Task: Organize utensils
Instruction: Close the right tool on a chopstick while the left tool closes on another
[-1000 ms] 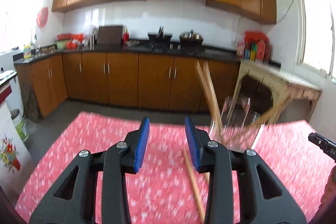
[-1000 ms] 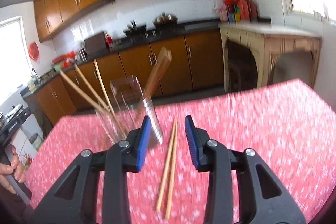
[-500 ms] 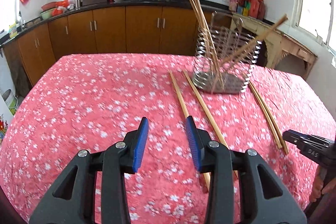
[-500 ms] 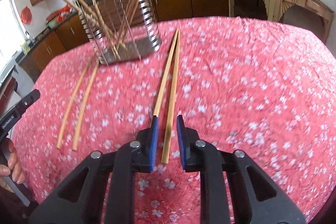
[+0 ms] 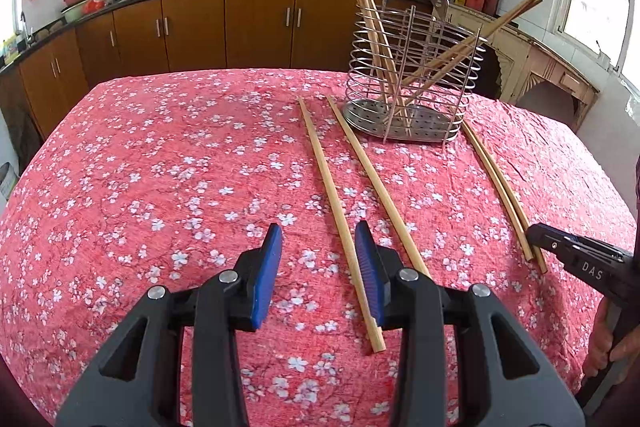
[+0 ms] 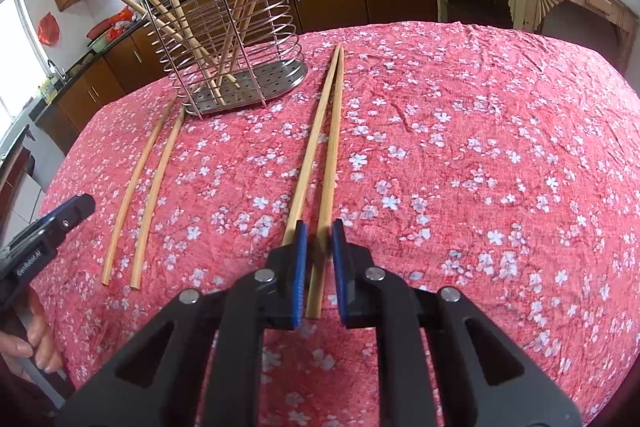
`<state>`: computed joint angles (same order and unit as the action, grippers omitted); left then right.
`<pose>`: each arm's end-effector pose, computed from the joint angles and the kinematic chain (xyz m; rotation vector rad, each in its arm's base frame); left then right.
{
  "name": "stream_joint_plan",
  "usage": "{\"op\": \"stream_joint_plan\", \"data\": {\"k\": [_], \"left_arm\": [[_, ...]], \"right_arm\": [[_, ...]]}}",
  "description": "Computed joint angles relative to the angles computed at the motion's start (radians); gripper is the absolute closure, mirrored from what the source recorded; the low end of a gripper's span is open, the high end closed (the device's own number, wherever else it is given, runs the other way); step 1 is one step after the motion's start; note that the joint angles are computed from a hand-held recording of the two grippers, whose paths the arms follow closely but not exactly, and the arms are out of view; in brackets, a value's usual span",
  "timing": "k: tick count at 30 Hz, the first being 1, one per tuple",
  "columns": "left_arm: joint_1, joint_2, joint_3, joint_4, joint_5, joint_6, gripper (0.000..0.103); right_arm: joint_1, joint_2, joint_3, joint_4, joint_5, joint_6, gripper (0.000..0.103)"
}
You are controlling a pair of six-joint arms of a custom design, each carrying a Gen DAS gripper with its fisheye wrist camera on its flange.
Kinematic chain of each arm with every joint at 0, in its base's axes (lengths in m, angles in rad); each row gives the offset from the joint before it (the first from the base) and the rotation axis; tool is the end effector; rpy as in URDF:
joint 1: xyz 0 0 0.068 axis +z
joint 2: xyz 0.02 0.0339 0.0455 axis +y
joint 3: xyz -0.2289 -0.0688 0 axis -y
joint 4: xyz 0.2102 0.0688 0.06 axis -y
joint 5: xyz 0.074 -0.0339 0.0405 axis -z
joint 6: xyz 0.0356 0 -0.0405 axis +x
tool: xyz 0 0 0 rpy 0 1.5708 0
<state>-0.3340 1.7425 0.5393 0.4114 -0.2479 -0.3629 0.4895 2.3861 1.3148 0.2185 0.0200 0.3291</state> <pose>0.2550 -0.0792 0.0872 -0.1528 2.3277 -0.0537 0.3640 0.1931 0.0321 -0.1874 2.4463 0.3439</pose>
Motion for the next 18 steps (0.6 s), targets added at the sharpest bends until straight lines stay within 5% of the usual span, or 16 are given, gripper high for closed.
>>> {"op": "stream_joint_plan", "data": {"k": [18], "left_arm": [[-0.028, 0.109, 0.1, -0.06, 0.022, -0.033, 0.062]], "right_arm": [[-0.035, 0.042, 0.081, -0.067, 0.083, -0.002, 0.095]]}}
